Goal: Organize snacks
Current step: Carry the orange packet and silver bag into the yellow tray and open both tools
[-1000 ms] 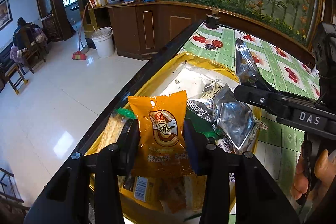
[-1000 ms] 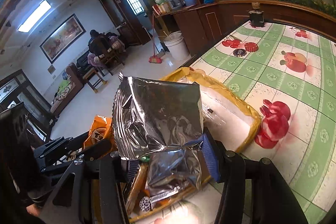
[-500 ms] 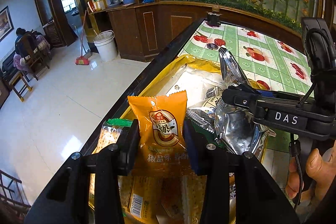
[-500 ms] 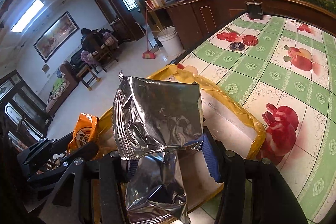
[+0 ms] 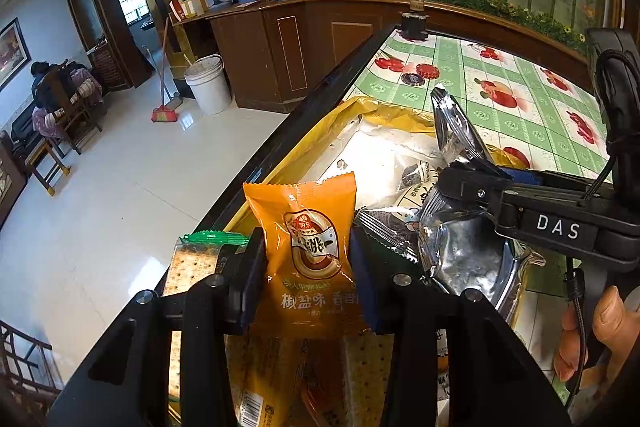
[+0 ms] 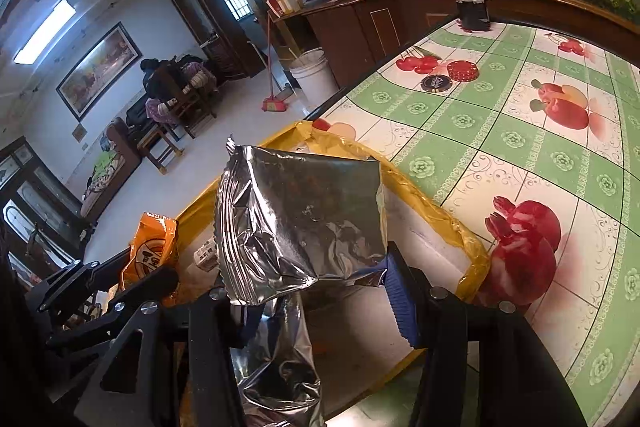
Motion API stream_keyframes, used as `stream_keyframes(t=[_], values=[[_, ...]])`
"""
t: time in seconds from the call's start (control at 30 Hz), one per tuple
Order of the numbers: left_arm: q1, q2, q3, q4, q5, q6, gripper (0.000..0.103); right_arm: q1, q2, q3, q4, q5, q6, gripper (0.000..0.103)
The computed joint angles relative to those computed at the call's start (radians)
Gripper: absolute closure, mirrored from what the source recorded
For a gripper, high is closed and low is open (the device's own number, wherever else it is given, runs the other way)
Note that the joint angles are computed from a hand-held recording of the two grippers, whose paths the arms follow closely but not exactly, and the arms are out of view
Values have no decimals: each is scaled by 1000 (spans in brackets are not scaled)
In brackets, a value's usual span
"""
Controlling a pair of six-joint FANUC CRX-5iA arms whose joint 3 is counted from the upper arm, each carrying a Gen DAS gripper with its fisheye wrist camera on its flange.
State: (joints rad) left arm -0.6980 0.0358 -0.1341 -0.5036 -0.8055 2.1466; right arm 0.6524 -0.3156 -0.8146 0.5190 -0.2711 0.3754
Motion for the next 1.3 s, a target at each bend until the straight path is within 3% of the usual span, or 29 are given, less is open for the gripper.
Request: stream_keyframes(t=[0.47,0.5,0.57,0.73,1.03,1.3], values=[[6,50,43,34,-60,-7,58,2,11,16,-10,-24,7,46],[11,46,38,45,-58,-13,57,2,5,10,-2,-26,-6,46],[13,42,34,52,-60,-9,42,-2,-9,-2,16,-23,-36,46],[-21,18,32,-4,-73,39,36,-4,-51,-22,-3,-13,-45,42],[-106,-68,8,-150,-108,170,21,31,-178,-109,159,-19,-232,34],[-165,-138,-22,-213,-152,255,20,129,-334,-192,287,-104,-408,23]])
